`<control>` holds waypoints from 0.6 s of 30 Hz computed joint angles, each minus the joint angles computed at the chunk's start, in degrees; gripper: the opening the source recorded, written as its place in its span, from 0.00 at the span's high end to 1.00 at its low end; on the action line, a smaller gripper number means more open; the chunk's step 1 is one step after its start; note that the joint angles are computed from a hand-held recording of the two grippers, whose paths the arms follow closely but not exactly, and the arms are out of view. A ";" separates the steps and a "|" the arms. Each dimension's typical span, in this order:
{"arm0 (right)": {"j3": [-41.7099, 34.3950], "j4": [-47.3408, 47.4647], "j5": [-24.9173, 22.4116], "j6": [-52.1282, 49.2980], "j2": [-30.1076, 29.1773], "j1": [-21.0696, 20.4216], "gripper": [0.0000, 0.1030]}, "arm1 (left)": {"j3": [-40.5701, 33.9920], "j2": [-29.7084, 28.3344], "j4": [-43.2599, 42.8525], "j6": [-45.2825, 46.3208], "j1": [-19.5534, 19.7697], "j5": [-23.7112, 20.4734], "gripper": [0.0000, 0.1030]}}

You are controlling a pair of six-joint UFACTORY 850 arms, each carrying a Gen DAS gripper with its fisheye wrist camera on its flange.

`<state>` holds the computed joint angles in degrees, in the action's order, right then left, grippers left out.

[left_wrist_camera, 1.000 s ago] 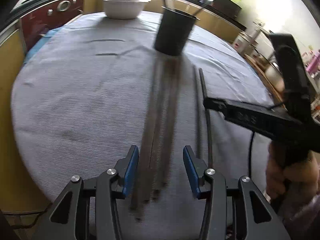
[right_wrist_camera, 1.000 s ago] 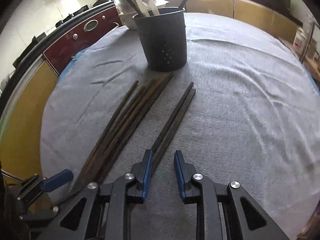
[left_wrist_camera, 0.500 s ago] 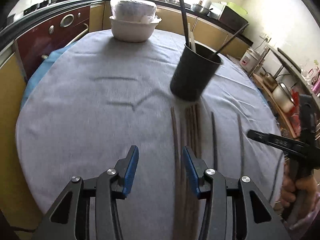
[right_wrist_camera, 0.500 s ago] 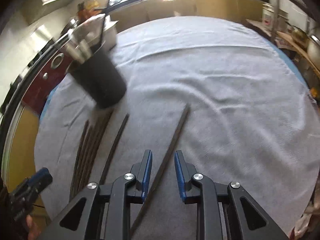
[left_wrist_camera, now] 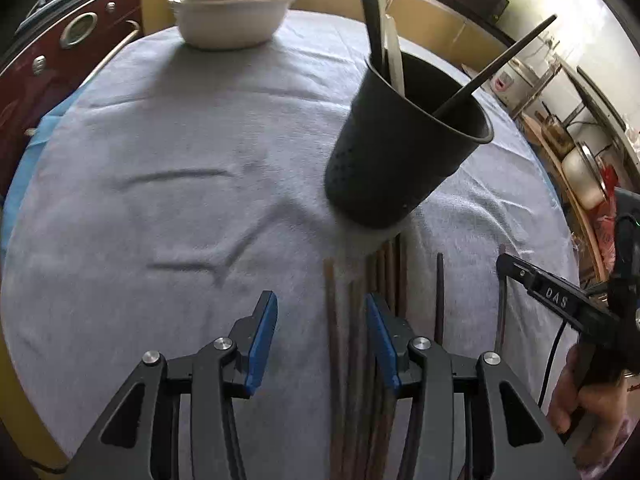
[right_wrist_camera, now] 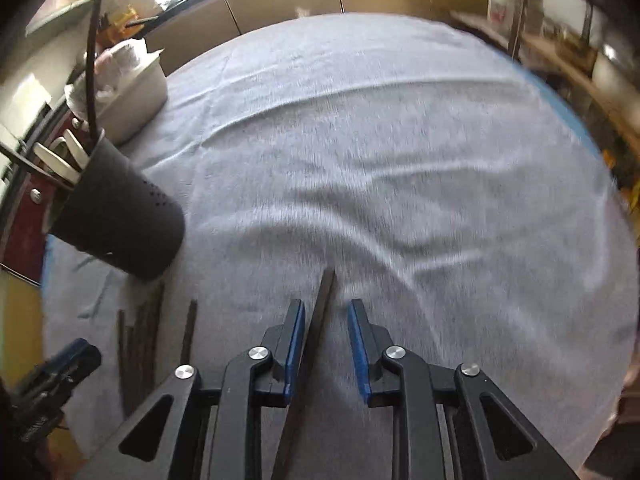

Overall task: Organize utensils
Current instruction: 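Grasp another dark chopstick from the pile with the right tool, then carry the chopstick over the black cup and release it with the right tool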

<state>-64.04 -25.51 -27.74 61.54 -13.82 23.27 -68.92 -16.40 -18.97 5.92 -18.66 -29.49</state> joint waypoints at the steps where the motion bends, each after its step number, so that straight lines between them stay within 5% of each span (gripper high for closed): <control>1: 0.16 -1.40 0.00 1.32 0.03 0.23 0.87 | -0.87 -0.78 1.89 -1.82 -0.28 -0.34 0.54; 4: 0.90 -5.32 0.70 4.61 0.27 0.93 0.91 | -2.91 -3.09 3.12 -3.22 -0.39 -2.08 0.55; 9: 4.64 -1.48 6.77 1.64 3.11 0.37 0.94 | -2.48 -3.22 -0.17 0.38 0.08 -0.56 0.94; 18: 12.87 -13.78 19.01 13.81 12.83 1.24 0.94 | 5.03 5.47 -1.30 -0.42 0.51 8.14 0.99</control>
<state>-51.16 -39.30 -8.73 75.34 -0.99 24.52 -63.88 -10.93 -20.28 5.51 -18.14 -21.35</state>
